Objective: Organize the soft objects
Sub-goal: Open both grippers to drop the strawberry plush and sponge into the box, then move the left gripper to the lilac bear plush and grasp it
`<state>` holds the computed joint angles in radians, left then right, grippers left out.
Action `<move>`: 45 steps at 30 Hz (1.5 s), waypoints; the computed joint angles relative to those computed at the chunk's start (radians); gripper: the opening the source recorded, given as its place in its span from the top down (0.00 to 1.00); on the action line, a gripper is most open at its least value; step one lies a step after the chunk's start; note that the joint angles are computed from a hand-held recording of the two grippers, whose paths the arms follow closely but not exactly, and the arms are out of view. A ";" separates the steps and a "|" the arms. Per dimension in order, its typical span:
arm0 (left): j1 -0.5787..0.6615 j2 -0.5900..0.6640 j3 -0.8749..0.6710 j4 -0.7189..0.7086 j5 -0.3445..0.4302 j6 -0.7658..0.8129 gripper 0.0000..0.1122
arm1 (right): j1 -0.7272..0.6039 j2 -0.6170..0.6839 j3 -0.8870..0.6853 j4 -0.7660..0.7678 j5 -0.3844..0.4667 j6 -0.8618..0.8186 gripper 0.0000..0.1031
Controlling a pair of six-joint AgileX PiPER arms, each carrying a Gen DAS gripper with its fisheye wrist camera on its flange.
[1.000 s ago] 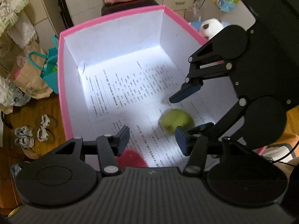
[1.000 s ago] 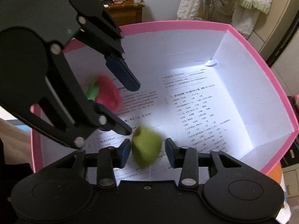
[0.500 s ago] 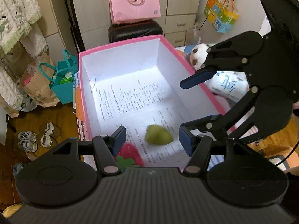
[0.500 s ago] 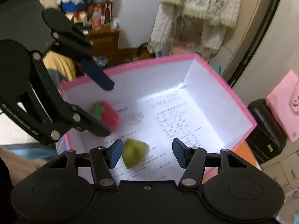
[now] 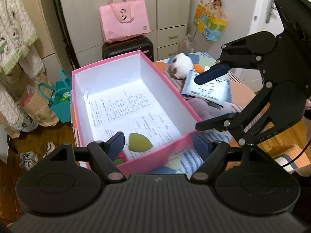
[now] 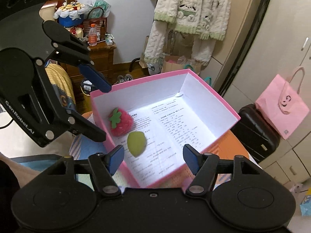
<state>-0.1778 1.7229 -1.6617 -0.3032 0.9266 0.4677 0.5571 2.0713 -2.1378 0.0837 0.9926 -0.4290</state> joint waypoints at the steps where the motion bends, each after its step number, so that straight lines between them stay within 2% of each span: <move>1: -0.009 -0.017 0.021 0.003 -0.011 0.003 0.30 | 0.003 -0.036 0.058 -0.008 -0.027 0.008 0.30; 9: -0.069 -0.095 0.114 -0.009 -0.054 0.034 0.27 | -0.007 -0.264 0.414 -0.001 -0.190 0.028 0.28; 16: -0.145 -0.083 0.133 -0.043 -0.069 0.061 0.27 | -0.060 -0.427 0.698 0.058 -0.337 0.014 0.27; 26: -0.251 -0.015 0.169 -0.101 -0.195 0.071 0.29 | -0.163 -0.515 0.953 0.298 -0.501 -0.193 0.27; 29: -0.269 0.031 0.142 -0.123 -0.210 0.037 0.30 | -0.195 -0.514 1.019 0.430 -0.560 -0.329 0.26; 31: -0.287 0.057 0.129 -0.116 -0.232 0.006 0.30 | -0.219 -0.513 1.073 0.573 -0.606 -0.479 0.26; 35: -0.319 0.129 0.084 -0.071 -0.275 -0.099 0.30 | -0.276 -0.485 1.142 0.895 -0.639 -0.800 0.26; 38: -0.342 0.203 0.021 0.006 -0.278 -0.218 0.35 | -0.310 -0.435 1.156 1.121 -0.641 -1.009 0.26; 41: -0.361 0.262 -0.024 0.067 -0.298 -0.308 0.35 | -0.331 -0.372 1.152 1.336 -0.630 -1.208 0.26; 45: -0.408 0.304 -0.052 0.264 -0.344 -0.497 0.36 | -0.328 -0.293 1.157 1.657 -0.626 -1.521 0.26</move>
<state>-0.5863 2.0271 -1.7141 -0.0395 0.5828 -0.0290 0.2291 1.7779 -0.9807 1.7407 0.3670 -1.9498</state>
